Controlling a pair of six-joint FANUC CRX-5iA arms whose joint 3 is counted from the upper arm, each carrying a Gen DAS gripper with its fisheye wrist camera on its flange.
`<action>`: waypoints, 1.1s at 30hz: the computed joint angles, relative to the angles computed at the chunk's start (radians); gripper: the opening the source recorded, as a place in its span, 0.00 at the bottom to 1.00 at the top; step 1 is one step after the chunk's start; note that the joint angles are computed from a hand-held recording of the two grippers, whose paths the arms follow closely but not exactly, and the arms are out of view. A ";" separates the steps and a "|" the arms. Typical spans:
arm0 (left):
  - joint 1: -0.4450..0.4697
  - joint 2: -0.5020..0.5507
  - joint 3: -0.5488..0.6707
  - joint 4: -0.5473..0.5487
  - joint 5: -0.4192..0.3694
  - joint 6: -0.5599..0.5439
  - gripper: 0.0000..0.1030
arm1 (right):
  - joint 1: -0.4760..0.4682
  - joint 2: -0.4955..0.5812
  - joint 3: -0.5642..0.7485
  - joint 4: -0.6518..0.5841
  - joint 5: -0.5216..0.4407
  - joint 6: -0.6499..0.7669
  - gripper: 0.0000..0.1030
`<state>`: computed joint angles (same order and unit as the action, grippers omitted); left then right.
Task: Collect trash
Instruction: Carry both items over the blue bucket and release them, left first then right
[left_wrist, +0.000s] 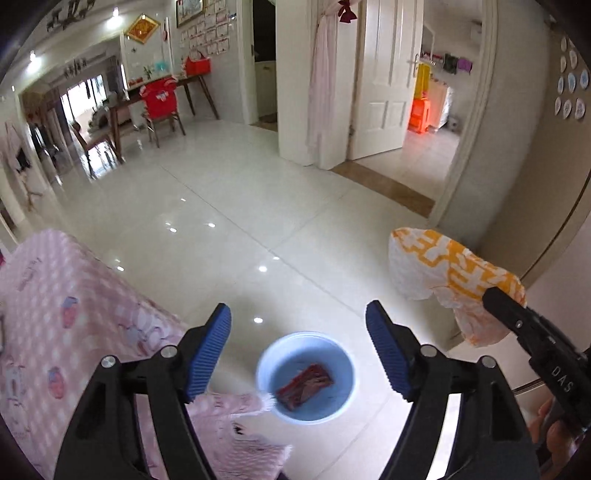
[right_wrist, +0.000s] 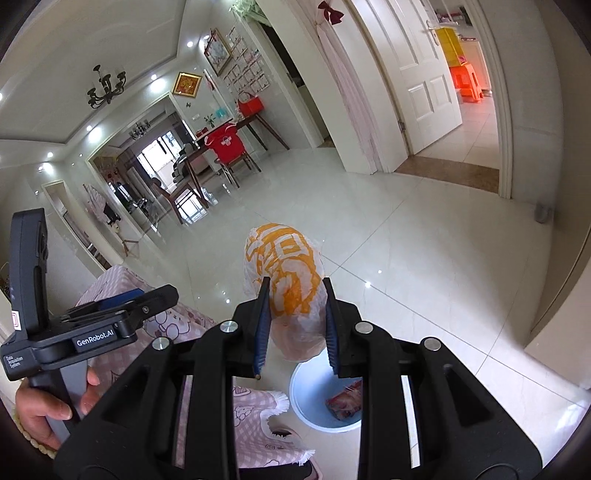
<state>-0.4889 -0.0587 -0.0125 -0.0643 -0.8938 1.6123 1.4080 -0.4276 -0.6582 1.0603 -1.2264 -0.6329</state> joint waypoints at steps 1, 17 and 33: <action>-0.008 -0.006 0.006 -0.029 -0.010 0.015 0.73 | -0.005 0.000 0.001 -0.002 0.009 0.004 0.25; 0.023 -0.093 0.025 -0.156 -0.070 0.100 0.82 | -0.103 0.058 0.039 -0.001 0.176 0.072 0.26; 0.098 -0.139 0.011 -0.148 -0.075 0.096 0.82 | -0.160 0.129 0.092 -0.022 0.290 0.108 0.67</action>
